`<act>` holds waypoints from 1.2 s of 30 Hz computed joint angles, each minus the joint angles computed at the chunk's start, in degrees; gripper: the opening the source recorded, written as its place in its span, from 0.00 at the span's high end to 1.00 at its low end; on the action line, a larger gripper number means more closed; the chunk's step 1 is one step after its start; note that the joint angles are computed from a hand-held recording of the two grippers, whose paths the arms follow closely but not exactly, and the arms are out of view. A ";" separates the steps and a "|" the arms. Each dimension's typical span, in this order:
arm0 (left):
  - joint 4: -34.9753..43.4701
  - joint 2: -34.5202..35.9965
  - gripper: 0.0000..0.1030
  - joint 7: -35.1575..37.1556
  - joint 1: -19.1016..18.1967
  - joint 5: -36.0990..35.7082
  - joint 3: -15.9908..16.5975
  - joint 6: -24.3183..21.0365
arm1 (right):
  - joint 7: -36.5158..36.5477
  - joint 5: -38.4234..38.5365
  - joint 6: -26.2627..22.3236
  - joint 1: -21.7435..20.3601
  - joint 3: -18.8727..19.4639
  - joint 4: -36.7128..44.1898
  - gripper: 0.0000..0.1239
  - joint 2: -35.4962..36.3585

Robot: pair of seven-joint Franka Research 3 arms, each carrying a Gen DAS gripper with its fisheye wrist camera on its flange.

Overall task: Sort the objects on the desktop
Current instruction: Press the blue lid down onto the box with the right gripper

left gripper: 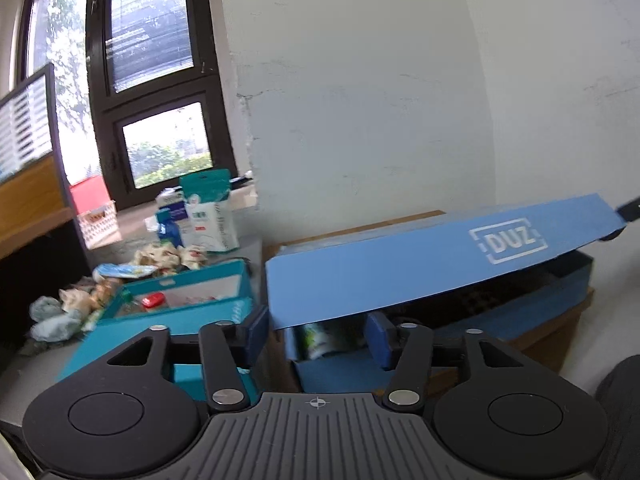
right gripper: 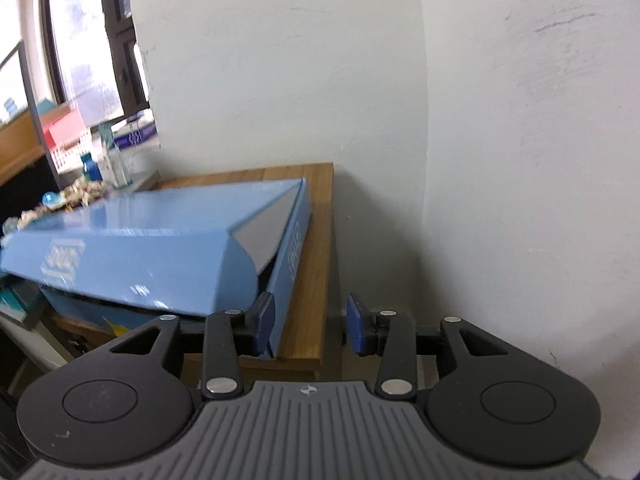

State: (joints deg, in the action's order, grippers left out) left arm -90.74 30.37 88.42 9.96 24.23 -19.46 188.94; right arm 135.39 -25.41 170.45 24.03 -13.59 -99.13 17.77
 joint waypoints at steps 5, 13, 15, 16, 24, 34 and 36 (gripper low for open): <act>-1.29 -0.34 0.44 -2.18 -1.89 -0.90 2.59 0.62 | 2.36 -2.76 1.00 1.49 -1.48 2.08 0.63 0.54; -4.26 -1.81 0.44 -5.40 -12.25 -2.98 15.67 3.83 | -14.32 10.77 -1.20 -4.27 7.24 13.21 0.63 7.55; -4.99 -2.00 0.44 -5.45 -14.77 -3.81 18.67 4.95 | -17.87 13.62 -2.99 -4.74 8.46 16.96 0.62 9.97; -5.29 -1.99 0.44 -5.18 -16.43 -4.51 20.63 5.65 | -19.65 14.96 -4.12 -4.91 9.04 19.06 0.62 11.33; -7.50 -2.31 0.44 -1.95 -17.29 -6.34 21.52 9.91 | -28.94 21.15 -12.98 -3.26 9.70 34.64 0.61 21.44; -7.09 -1.75 0.44 -4.73 -10.39 -2.82 14.03 8.65 | -31.75 24.79 -19.30 -2.95 10.10 42.94 0.61 26.83; -6.31 -1.24 0.44 -7.57 -4.95 0.39 7.97 6.95 | -31.94 24.73 -19.23 -2.76 9.87 42.71 0.61 26.85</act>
